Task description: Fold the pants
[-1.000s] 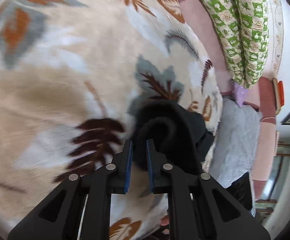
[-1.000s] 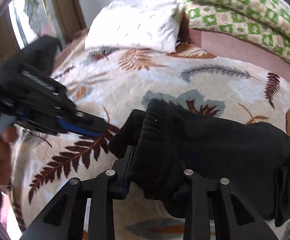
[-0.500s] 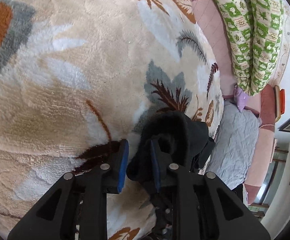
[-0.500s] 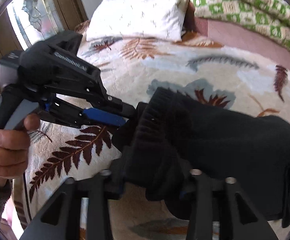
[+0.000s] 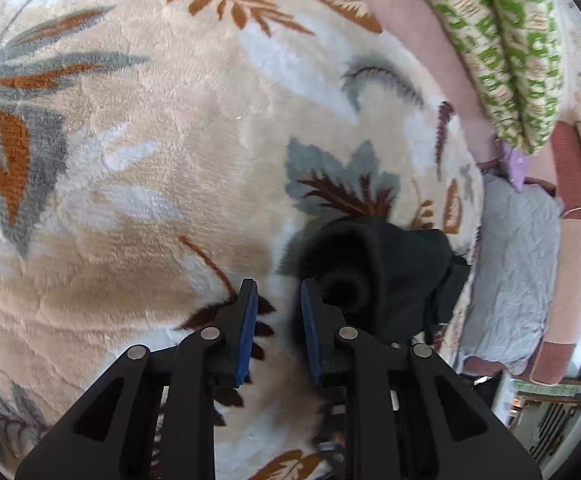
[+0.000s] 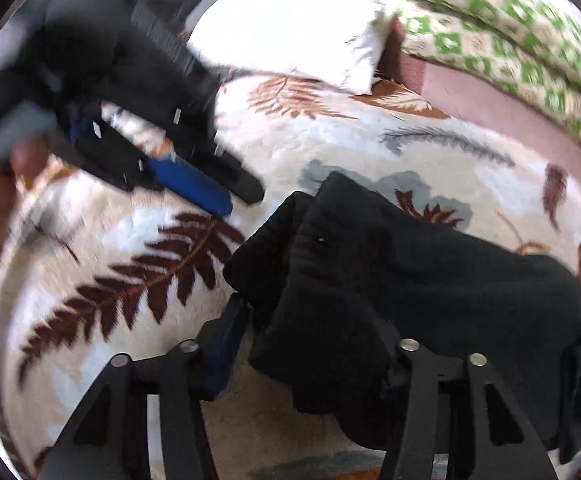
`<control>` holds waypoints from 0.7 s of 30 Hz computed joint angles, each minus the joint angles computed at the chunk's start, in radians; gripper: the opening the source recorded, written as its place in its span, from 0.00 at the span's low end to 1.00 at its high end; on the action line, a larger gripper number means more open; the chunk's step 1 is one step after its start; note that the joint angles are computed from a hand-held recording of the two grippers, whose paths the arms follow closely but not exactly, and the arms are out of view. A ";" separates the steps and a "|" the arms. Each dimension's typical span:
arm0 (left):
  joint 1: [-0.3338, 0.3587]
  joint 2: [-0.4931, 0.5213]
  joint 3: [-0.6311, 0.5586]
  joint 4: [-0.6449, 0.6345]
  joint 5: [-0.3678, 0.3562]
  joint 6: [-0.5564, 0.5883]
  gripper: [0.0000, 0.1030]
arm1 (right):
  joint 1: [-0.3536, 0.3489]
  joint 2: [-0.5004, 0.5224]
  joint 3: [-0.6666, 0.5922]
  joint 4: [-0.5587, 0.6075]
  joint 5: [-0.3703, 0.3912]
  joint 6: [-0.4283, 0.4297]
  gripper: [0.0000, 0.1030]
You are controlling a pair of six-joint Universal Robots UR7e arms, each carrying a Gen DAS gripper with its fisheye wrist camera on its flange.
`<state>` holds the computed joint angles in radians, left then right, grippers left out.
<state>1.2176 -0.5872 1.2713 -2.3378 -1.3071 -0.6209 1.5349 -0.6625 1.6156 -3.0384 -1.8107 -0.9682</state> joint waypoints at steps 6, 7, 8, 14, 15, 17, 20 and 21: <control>0.022 0.012 -0.009 -0.045 -0.110 0.040 0.19 | -0.020 -0.033 0.003 0.039 0.066 0.039 0.35; 0.021 0.015 -0.010 -0.054 -0.109 0.043 0.19 | -0.022 -0.034 0.004 0.040 0.069 0.042 0.35; 0.023 0.017 -0.010 -0.063 -0.117 0.047 0.19 | -0.023 -0.036 0.009 0.038 0.072 0.043 0.35; 0.097 0.036 0.016 -0.202 -0.371 -0.018 0.21 | -0.024 -0.038 0.004 0.060 0.078 0.057 0.35; 0.114 0.037 0.032 -0.240 -0.421 -0.044 0.21 | -0.025 -0.038 0.004 0.060 0.080 0.056 0.35; 0.135 0.040 0.059 -0.316 -0.487 -0.089 0.21 | -0.026 -0.039 0.010 0.057 0.081 0.056 0.35; 0.144 0.047 0.077 -0.376 -0.524 -0.113 0.21 | -0.027 -0.038 0.007 0.061 0.085 0.059 0.35; 0.140 0.050 0.071 -0.374 -0.525 -0.106 0.21 | -0.028 -0.038 0.007 0.063 0.086 0.063 0.35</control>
<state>1.3571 -0.5367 1.3425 -2.7120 -1.8322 -0.7274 1.5068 -0.7003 1.6222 -2.9752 -1.7244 -0.9055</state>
